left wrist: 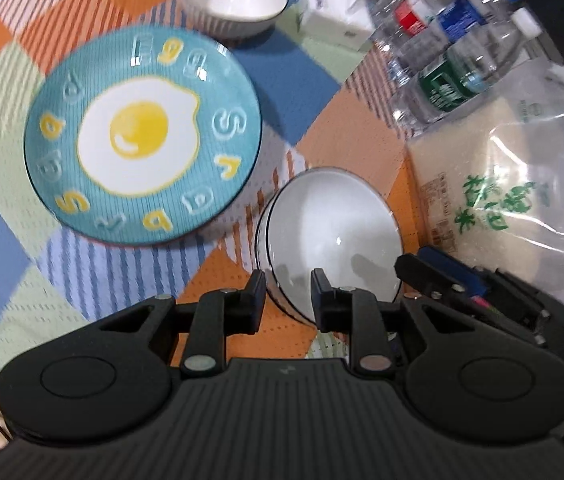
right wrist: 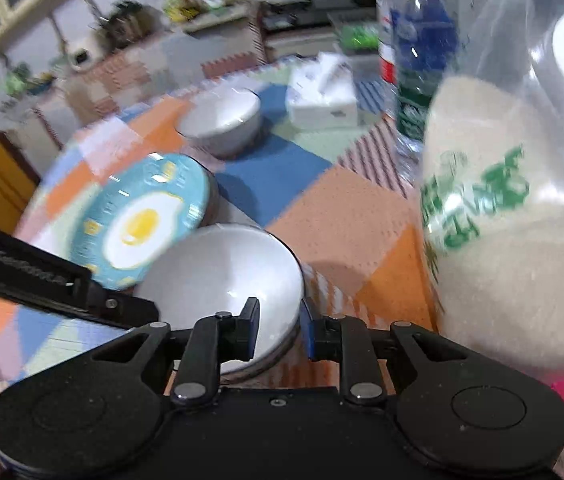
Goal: Organize plates and bowls
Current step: 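Carry the nested bowls to the third white bowl near the tissue box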
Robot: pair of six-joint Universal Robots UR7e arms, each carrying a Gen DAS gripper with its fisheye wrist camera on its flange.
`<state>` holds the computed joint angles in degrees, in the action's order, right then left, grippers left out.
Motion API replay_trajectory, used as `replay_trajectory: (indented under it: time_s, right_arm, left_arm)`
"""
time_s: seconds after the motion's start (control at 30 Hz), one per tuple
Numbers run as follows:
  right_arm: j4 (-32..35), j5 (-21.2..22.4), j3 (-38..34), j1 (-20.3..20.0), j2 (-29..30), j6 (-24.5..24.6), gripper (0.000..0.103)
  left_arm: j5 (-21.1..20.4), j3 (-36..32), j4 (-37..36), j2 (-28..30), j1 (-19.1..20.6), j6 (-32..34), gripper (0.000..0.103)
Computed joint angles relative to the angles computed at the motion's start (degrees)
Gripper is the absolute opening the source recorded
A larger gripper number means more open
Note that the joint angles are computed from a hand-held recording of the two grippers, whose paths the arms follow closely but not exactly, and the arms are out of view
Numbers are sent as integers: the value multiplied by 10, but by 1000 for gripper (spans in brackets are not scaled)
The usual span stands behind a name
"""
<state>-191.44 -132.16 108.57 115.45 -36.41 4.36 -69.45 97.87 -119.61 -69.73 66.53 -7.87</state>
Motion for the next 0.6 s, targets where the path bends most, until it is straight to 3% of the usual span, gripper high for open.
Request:
replay_trajectory:
  time_s: [0.07, 0.27, 0.37, 0.5, 0.6]
  right_arm:
    - [-16, 32, 12, -3, -17, -30, 30]
    - [-17, 68, -3, 3, -38, -124, 44]
    - [-16, 63, -29, 12, -32, -183, 57]
    - [-19, 39, -78, 23, -6, -280, 61]
    - [-8, 63, -112, 17, 7, -306, 69]
  left_arm:
    - [3, -8, -6, -2, -2, 12, 23]
    - [44, -47, 1, 4, -10, 47, 24]
    - [63, -77, 15, 12, -12, 59, 24]
    - [71, -115, 17, 28, -11, 85, 36]
    - [67, -141, -1, 46, -5, 110, 38]
